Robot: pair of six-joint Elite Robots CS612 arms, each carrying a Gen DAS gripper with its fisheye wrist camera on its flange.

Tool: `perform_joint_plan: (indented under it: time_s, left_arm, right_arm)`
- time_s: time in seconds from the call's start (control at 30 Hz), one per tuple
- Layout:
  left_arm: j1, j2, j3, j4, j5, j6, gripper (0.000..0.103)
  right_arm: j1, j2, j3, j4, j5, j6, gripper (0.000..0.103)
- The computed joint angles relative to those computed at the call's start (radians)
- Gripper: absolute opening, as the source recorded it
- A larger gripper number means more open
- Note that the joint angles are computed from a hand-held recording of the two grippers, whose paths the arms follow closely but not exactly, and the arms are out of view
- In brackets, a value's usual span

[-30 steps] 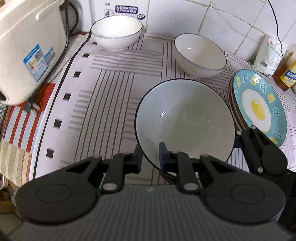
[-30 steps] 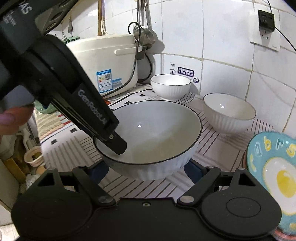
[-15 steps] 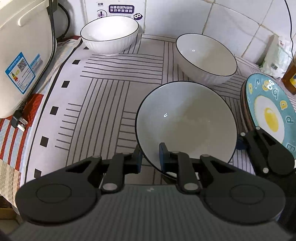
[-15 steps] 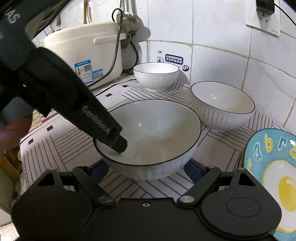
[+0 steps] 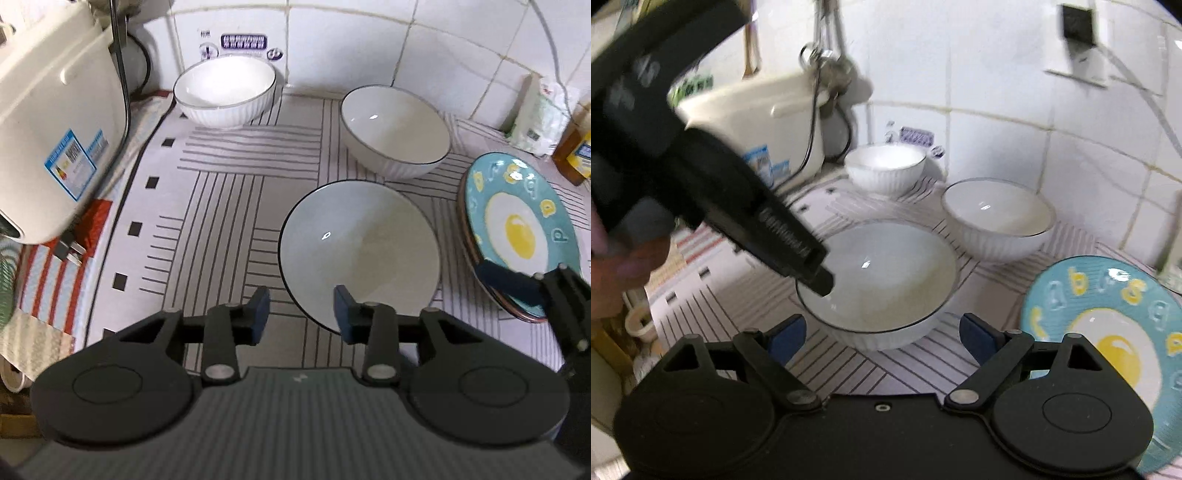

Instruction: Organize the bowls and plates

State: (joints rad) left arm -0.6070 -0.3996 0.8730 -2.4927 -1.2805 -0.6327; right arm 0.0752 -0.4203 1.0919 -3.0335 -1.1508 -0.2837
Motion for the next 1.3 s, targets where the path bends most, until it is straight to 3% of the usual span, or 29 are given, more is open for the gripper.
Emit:
perform_joint_plan:
  time_s: [0.3, 0.47, 0.77, 1.13, 1.2, 1.3]
  left_arm:
    - [-0.007, -0.06, 0.09, -0.099, 0.005, 0.033, 0.055]
    - [-0.014, -0.081, 0.108, -0.129, 0.01, 0.072, 0.064]
    - [-0.018, -0.068, 0.064, -0.123, 0.034, 0.123, 0.073]
    - [-0.008, 0.016, -0.066, -0.08, 0.123, 0.104, 0.093]
    - [-0.003, 0.04, -0.105, -0.063, 0.133, 0.097, 0.093]
    - [0.002, 0.07, -0.162, -0.035, 0.16, 0.058, 0.093]
  right_arm:
    - [-0.026, -0.049, 0.055, -0.081, -0.041, 0.088, 0.092]
    - [-0.03, -0.062, 0.062, -0.116, -0.095, 0.066, 0.092]
    - [-0.046, -0.077, 0.037, -0.087, -0.066, 0.093, 0.092]
    - [-0.057, -0.002, -0.092, -0.03, -0.017, 0.167, 0.093]
    - [-0.064, 0.026, -0.134, -0.02, 0.037, 0.219, 0.093]
    - [-0.065, 0.07, -0.206, 0.034, 0.054, 0.306, 0.092]
